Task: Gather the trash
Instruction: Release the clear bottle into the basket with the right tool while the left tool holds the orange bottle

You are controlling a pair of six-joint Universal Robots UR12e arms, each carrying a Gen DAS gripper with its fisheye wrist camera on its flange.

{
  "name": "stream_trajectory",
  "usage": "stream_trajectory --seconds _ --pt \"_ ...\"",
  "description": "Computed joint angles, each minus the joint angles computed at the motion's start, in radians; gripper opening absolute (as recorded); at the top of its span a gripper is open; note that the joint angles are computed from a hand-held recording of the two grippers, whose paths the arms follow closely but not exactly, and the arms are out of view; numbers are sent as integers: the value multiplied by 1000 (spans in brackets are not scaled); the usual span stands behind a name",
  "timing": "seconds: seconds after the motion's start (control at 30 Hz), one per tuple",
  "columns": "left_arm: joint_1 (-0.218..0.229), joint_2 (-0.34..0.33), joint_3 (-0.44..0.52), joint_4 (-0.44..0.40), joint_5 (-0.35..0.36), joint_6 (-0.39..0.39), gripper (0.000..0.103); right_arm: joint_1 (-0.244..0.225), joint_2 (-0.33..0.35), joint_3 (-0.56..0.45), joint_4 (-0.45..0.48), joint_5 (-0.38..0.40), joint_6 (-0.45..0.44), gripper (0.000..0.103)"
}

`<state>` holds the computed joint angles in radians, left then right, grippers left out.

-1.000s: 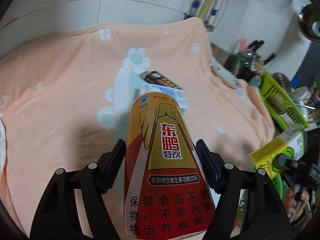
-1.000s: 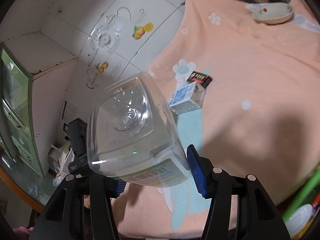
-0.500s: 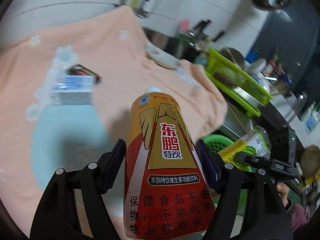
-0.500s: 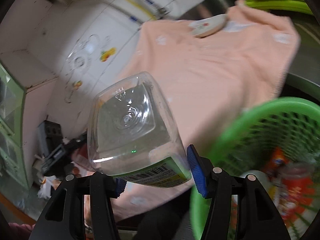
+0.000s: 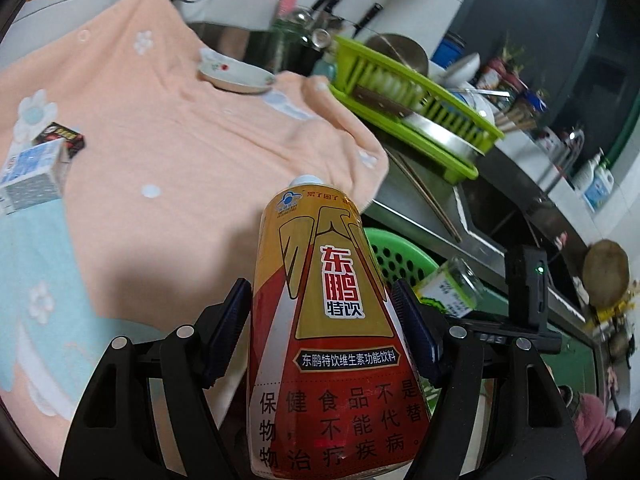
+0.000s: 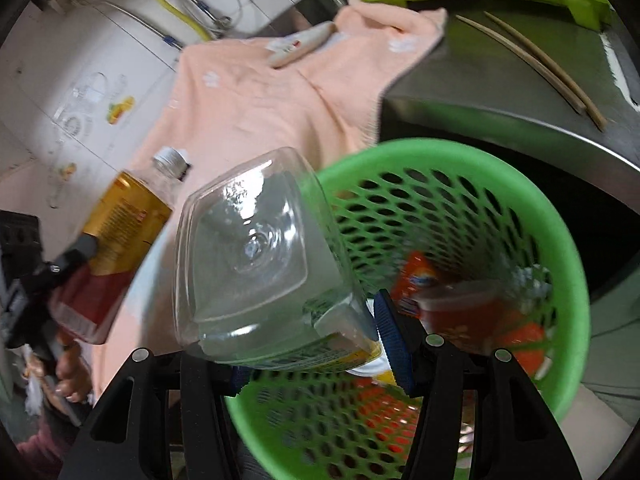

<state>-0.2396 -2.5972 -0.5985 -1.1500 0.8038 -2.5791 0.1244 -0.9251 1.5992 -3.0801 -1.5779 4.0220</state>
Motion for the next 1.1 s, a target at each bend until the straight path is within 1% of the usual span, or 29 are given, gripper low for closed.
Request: stream_trajectory --seconds 0.13,0.23,0.37,0.53,0.73,0.93,1.0,1.07,1.1 --pt "-12 2 -5 -26 16 32 71 0 -7 -1 72 -14 -10 53" --pt "-20 4 -13 -39 20 50 71 3 -10 -12 147 -23 -17 53" --pt "-29 11 -31 -60 34 84 71 6 -11 -26 216 -35 -29 53" --pt "-38 7 -31 -83 38 98 71 5 -11 -33 261 -32 -32 53" --pt "-45 3 -28 -98 48 110 71 5 -17 -29 280 -41 -28 53" --pt "-52 -2 -23 -118 66 124 71 5 -24 -15 274 -47 -29 53" --pt "-56 -3 -24 -122 74 133 71 4 -22 -16 271 -45 -30 55" --pt "-60 -7 -21 -121 83 138 71 4 -27 -10 259 -45 -35 60" --pt "-62 -8 -22 -116 88 138 71 6 -25 -15 262 -52 -37 61"
